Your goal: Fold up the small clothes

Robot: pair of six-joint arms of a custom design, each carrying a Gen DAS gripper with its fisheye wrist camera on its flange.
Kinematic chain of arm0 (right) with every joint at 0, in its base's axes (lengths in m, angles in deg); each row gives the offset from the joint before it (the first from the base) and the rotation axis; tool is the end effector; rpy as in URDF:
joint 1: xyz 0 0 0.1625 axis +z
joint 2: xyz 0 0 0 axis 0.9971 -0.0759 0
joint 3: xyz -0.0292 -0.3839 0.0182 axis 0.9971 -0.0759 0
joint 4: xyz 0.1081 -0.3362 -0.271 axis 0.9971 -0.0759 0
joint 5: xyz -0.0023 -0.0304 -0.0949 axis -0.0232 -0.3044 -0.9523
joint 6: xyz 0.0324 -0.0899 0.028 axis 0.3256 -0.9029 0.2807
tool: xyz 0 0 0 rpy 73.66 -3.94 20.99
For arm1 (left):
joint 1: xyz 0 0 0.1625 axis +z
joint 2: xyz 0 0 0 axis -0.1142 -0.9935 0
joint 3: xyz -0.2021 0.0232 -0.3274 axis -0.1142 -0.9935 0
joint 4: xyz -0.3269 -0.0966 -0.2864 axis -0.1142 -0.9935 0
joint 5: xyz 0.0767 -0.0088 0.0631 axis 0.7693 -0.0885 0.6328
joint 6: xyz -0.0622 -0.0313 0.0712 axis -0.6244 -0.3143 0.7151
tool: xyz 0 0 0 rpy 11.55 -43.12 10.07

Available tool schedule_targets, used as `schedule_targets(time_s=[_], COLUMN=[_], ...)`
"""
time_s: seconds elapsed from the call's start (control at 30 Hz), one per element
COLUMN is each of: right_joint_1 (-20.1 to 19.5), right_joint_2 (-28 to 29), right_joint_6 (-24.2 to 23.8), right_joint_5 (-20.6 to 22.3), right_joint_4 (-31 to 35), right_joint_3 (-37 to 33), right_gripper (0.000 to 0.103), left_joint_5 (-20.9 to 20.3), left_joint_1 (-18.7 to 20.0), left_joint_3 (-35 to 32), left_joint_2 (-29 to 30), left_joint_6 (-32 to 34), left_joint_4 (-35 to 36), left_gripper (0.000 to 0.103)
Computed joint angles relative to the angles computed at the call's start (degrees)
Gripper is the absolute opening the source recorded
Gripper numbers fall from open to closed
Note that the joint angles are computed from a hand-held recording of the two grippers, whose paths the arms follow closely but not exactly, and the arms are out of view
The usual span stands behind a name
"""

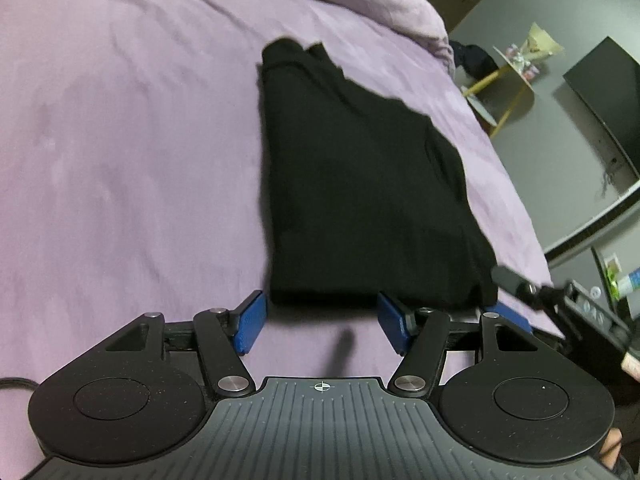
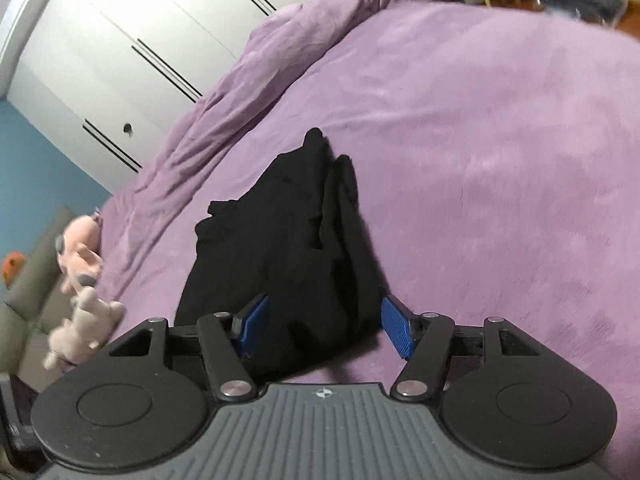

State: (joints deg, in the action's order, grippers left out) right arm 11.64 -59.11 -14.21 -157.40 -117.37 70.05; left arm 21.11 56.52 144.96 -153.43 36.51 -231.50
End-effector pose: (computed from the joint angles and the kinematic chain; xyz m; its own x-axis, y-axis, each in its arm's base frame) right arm 0.2062 -0.5685 0.1478 -0.9859 -0.1630 0.0366 -0.1553 0.8131 -0.5610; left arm -0.1256 -0.4636 0.2771 -0.9314 -0.2524 -0.2623 -0.0029 0.7258 -0.6879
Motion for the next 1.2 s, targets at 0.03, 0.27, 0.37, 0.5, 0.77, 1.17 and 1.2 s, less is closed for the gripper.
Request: schedule_targets(time_s=[0.03, 0.27, 0.37, 0.5, 0.77, 1.17, 1.2], right_joint_1=[-0.2, -2.0, -4.3, -3.9, -1.7, -3.1, -3.4], right_joint_2=[0.8, 0.3, -0.2, -0.1, -1.8, 1.2, 1.3], right_joint_6=[0.6, 3.2, 7.8, 7.7, 3.0, 8.5, 9.2], right_joint_5=[0.2, 6.8, 10.5, 6.8, 3.7, 9.1, 10.0], right_joint_4=[0.0, 0.2, 0.7, 1.9, 2.2, 4.3, 4.0], right_joint_3=[-0.6, -0.2, 0.2, -0.4, -0.2, -1.3, -1.3], right_gripper=[0.055, 0.018, 0.016, 0.015, 0.035, 0.021, 0.018], left_joint_5=[0.3, 5.9, 8.0, 9.5, 9.4, 8.5, 8.5], left_joint_1=[-0.3, -1.7, -1.9, -1.8, -1.2, -1.2, -1.3], left_joint_3=[-0.1, -2.5, -4.2, -5.7, -6.3, -5.7, -5.7], left_joint_2=[0.1, 3.0, 4.9, 6.8, 7.3, 6.5, 6.4], left_joint_6=[-1.0, -3.6, -4.6, -5.3, -5.5, -6.9, -6.8], left_joint_4=[0.9, 5.9, 8.8, 10.1, 9.2, 8.9, 9.0], left_gripper=[0.065, 0.065, 0.063, 0.061, 0.059, 0.059, 0.059])
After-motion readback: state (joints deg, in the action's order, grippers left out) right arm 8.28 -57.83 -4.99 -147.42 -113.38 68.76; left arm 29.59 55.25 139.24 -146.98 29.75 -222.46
